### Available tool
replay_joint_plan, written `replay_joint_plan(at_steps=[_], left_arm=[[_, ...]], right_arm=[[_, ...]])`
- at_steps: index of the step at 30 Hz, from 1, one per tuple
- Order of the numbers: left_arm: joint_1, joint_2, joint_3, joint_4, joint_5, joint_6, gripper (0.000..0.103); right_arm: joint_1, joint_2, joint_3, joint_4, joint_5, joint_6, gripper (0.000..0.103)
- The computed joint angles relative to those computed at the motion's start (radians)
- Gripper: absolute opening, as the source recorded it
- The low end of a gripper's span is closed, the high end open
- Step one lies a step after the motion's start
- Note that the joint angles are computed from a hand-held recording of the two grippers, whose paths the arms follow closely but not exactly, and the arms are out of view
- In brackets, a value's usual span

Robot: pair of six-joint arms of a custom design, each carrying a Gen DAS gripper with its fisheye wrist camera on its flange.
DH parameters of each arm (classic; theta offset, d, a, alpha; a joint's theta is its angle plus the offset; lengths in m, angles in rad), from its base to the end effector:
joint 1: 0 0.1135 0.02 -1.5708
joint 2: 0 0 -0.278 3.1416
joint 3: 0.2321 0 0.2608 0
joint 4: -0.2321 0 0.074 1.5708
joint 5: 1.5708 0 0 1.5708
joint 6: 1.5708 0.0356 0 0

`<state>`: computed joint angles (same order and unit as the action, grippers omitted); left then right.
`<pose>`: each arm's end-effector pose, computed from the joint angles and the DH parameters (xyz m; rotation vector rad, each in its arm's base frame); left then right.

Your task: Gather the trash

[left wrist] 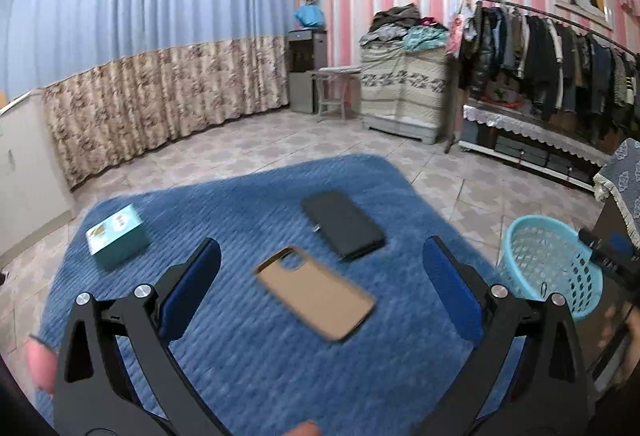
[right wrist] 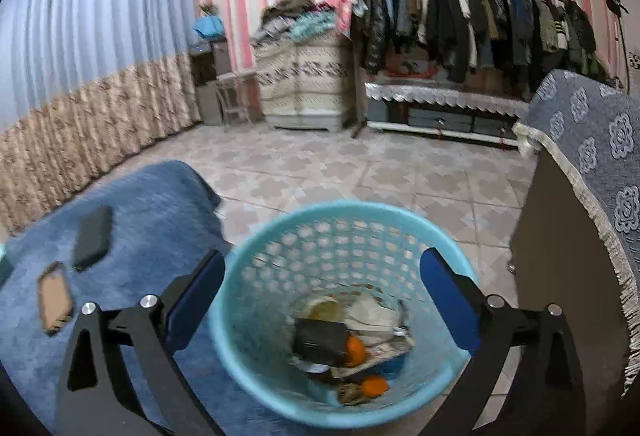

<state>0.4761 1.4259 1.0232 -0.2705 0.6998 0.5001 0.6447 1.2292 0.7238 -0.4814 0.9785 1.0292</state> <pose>0.2914 0.1245 0.2812 0.3834 2.0381 -0.1971 0.2014 0.1145 0.2267 0.7104 1.9404 -0.2721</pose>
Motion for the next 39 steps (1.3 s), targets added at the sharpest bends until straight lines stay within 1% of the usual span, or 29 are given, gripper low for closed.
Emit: replay_joint_plan(at_steps=[4,6,8,11,14,16,19,20,22,25,27,30,34,37,39], left_arm=[[0.093,0.001,-0.019,0.013,0.057,0.04,0.098],[0.127,0.005,-0.017,0.0,0.092,0.069,0.098],[0.15,0.006,-0.022,0.003,0.117,0.088,0.098],[0.178,0.002,-0.052,0.023,0.154,0.091,0.098],[0.202,0.015,-0.065,-0.014,0.197,0.13,0.098],[0.209,0.02,-0.076,-0.042,0.202,0.145,0.098],[0.221,0.008,-0.111,-0.042,0.2,0.165,0.098],[0.23,0.001,-0.126,-0.033,0.201,0.166,0.098],[0.246,-0.008,-0.148,-0.023,0.213,0.177,0.098],[0.272,-0.017,-0.178,-0.004,0.227,0.191,0.098],[0.289,-0.008,-0.176,-0.019,0.236,0.207,0.098],[0.313,0.005,-0.164,-0.049,0.257,0.23,0.098],[0.34,-0.007,-0.178,-0.045,0.286,0.241,0.098],[0.357,-0.024,-0.204,-0.016,0.31,0.245,0.098],[0.357,-0.021,-0.203,-0.021,0.316,0.25,0.098]], right_arm=[[0.109,0.037,0.081,-0.03,0.04,0.025,0.098],[0.164,0.069,0.125,-0.061,0.06,0.048,0.098],[0.231,0.123,0.184,-0.129,0.081,0.089,0.098],[0.317,0.199,0.25,-0.217,0.104,0.175,0.098],[0.399,0.28,0.294,-0.279,0.114,0.275,0.098],[0.448,0.372,0.358,-0.384,0.116,0.379,0.099],[0.494,0.442,0.416,-0.482,0.115,0.46,0.099],[0.512,0.455,0.432,-0.514,0.121,0.494,0.099],[0.545,0.466,0.442,-0.522,0.145,0.528,0.099],[0.585,0.524,0.492,-0.628,0.176,0.641,0.099],[0.601,0.53,0.491,-0.646,0.186,0.661,0.099],[0.619,0.552,0.51,-0.728,0.211,0.744,0.099],[0.626,0.542,0.492,-0.735,0.22,0.779,0.099],[0.619,0.531,0.479,-0.707,0.219,0.761,0.099],[0.619,0.529,0.476,-0.701,0.22,0.747,0.099]])
